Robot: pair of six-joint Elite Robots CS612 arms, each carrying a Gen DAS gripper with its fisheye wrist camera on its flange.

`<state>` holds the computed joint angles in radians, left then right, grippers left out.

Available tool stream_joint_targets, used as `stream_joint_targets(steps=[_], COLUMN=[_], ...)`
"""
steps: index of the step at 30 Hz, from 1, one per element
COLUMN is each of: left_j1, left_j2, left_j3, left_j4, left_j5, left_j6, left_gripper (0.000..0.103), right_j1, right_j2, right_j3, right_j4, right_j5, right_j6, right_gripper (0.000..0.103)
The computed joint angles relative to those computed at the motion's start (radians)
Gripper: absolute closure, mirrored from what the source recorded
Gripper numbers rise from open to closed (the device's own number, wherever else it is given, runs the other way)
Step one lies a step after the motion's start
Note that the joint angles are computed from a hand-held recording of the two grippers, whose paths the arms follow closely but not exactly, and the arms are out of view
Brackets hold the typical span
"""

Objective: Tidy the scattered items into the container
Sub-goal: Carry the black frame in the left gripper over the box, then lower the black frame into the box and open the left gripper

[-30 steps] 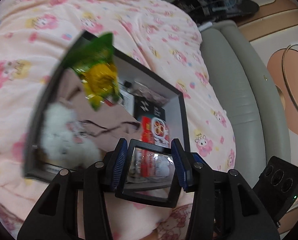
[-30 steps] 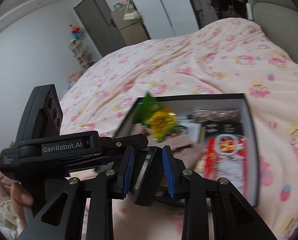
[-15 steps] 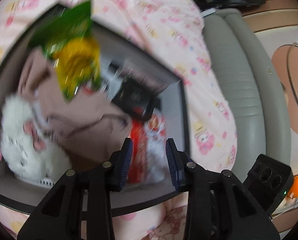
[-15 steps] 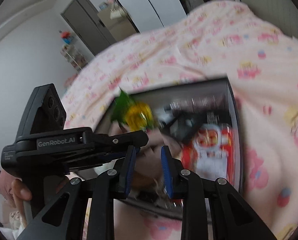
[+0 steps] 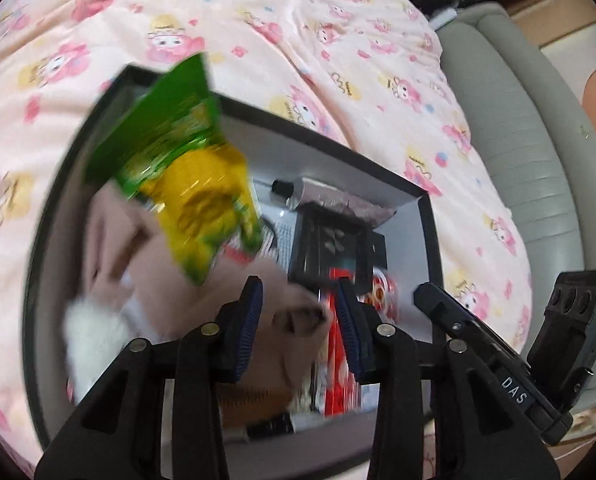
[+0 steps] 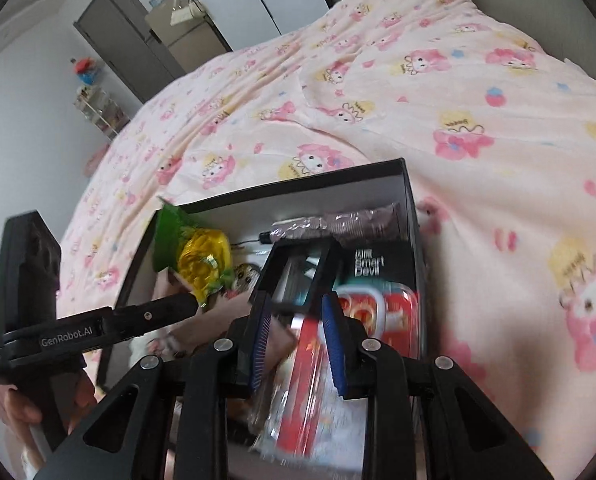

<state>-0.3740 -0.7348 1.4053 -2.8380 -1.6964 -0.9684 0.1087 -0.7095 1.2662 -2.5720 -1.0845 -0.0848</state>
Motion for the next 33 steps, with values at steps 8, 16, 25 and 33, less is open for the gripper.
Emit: stream_joint_targets(steps=[8, 16, 25, 33], left_j1=[0.030, 0.022, 0.021, 0.001], left_j2=[0.128, 0.113, 0.121, 0.055], left_j3=[-0.192, -0.161, -0.186, -0.077], left_j4=[0.166, 0.123, 0.166, 0.081], left_j5=[-0.147, -0.159, -0.154, -0.181], left_j6=[0.007, -0.018, 0.007, 0.018], left_gripper=[0.067, 0.066, 0.066, 0.066], right_j1=[0.019, 0.036, 0.029, 0.013], right_j2=[0.062, 0.041, 0.074, -0.003], right_j3=[-0.099, -0.065, -0.129, 0.000], right_j4=[0.073, 0.028, 0.190, 0.120], right_j5=[-0.098, -0.181, -0.078, -0.011], right_j6=[-0.024, -0.109, -0.140, -0.153], right_gripper=[0.077, 0.076, 0.077, 0.077])
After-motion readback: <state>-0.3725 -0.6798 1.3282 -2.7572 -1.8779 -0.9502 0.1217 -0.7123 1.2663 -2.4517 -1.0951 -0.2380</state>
